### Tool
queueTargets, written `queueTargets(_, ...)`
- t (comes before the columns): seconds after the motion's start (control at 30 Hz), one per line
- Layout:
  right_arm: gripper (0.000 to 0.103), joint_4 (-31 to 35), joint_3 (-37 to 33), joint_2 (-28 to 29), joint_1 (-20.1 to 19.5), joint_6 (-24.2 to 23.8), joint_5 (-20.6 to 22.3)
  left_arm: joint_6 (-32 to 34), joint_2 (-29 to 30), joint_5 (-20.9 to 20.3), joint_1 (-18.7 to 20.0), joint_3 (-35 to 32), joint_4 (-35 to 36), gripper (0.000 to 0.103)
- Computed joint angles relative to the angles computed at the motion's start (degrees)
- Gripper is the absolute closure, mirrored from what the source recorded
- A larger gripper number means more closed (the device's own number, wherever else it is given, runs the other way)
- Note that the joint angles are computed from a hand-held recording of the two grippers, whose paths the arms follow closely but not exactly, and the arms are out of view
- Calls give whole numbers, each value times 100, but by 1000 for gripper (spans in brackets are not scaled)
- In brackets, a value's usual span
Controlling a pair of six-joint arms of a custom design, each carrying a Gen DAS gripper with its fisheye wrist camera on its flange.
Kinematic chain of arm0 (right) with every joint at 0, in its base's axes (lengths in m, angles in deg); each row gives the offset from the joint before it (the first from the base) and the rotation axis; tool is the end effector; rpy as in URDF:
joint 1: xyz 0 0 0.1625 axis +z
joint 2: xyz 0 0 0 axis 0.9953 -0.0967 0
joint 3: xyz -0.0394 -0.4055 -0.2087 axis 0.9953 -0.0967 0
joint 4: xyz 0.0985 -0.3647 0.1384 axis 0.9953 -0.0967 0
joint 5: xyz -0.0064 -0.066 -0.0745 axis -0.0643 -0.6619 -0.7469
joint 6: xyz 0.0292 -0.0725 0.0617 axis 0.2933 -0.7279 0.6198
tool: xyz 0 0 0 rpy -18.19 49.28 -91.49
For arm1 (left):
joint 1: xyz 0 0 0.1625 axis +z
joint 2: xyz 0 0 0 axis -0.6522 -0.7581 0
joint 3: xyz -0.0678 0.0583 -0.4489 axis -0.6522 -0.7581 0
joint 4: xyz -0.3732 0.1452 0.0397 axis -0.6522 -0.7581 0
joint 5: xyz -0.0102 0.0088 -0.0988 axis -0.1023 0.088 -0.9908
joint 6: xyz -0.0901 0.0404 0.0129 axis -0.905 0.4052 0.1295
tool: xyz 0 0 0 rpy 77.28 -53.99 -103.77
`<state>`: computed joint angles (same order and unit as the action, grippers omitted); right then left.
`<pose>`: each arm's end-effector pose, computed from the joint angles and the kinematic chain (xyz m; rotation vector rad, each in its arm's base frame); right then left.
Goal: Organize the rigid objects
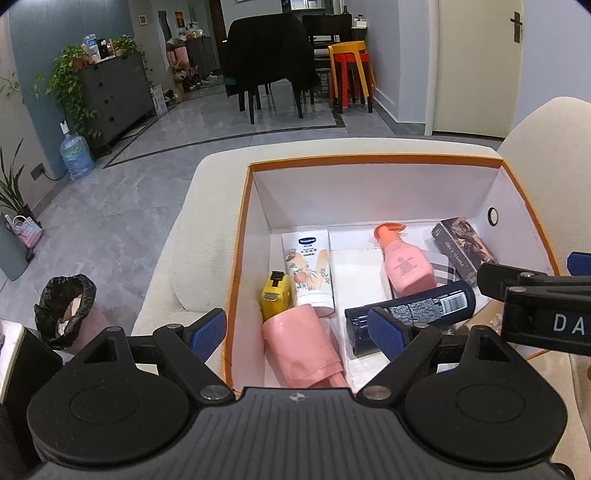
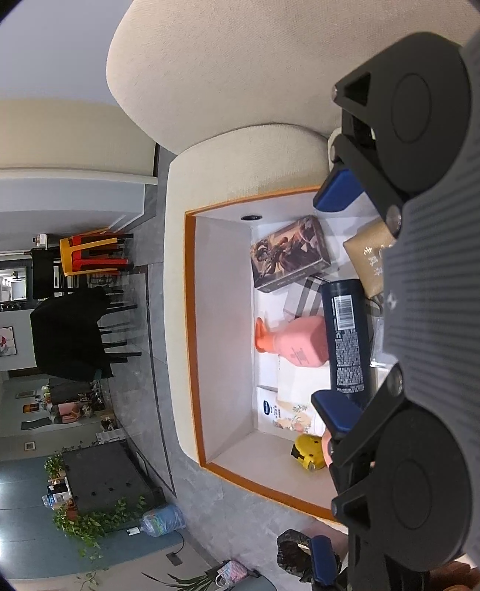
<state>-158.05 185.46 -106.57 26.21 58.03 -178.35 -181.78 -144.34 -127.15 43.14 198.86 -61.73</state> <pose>0.2422 -0.3592 0.2629 1.0124 -2.4847 0.7030 -0.3804 -0.2088 0.1779 -0.1483 1.8849 -0.9725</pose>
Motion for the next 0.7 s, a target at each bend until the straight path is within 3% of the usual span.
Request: queueTargets(0.7, 3, 16, -59, -123, -59, -39, 16, 20, 148, 40, 26, -192, 78, 2)
